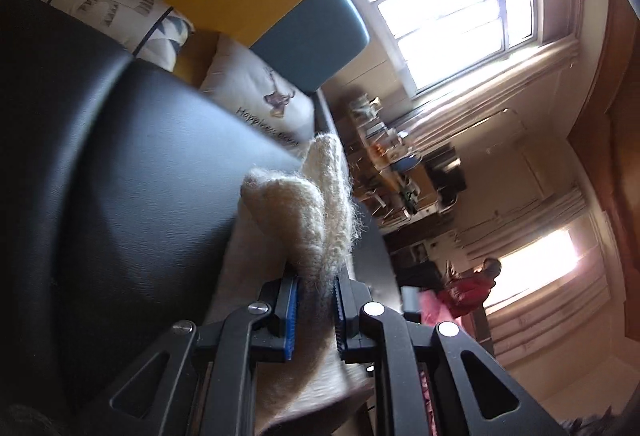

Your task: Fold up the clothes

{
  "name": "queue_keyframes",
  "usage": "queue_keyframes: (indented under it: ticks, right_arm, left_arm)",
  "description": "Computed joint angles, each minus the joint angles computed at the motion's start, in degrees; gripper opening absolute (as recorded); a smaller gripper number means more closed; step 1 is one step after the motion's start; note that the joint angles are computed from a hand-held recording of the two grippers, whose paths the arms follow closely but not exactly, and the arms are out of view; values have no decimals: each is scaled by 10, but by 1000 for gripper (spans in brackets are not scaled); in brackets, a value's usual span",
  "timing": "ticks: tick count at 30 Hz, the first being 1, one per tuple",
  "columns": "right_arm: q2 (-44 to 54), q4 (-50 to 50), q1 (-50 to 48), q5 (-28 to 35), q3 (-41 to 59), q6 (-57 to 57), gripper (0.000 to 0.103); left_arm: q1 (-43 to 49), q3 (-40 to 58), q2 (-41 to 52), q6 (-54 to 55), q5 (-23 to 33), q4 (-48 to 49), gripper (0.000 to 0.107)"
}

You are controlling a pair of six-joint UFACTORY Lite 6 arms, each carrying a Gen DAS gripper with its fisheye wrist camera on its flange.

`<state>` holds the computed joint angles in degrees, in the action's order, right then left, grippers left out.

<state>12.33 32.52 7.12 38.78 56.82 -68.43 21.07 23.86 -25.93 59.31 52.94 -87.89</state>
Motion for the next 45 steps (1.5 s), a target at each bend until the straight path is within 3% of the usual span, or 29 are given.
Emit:
queue_keyframes:
  ticks: [9, 14, 20, 23, 26, 30, 36, 38, 40, 45]
  right_arm:
    - [-61, 58, -38, -11, -75, -45, 103]
    - [-101, 95, -40, -16, -120, -68, 103]
    - [-156, 188, -67, -16, -193, -146, 103]
    - [-184, 232, -95, 0, -229, -194, 103]
    - [-205, 283, -132, 31, -266, -260, 103]
    - [-201, 299, -210, 97, -284, -334, 103]
    - [-222, 290, -261, 117, -310, -401, 103]
    - [-241, 281, -278, 131, -324, -412, 103]
    - [-242, 248, -341, 186, -315, -431, 103]
    - [-195, 155, -544, 310, -266, -495, 103]
  left_arm:
    - [-260, 81, -3, -153, -243, -71, 13]
    - [-392, 189, 77, -292, -374, 11, 13]
    - [-496, 319, 228, -474, -457, 133, 13]
    - [-527, 385, 310, -534, -469, 168, 13]
    - [-543, 442, 389, -517, -465, 138, 13]
    - [-548, 485, 474, -350, -440, -57, 13]
    - [-555, 502, 531, -167, -419, -278, 13]
    - [-554, 511, 547, -148, -411, -297, 13]
    - [-555, 517, 563, -142, -396, -302, 13]
    - [-564, 576, 607, -277, -360, -143, 17]
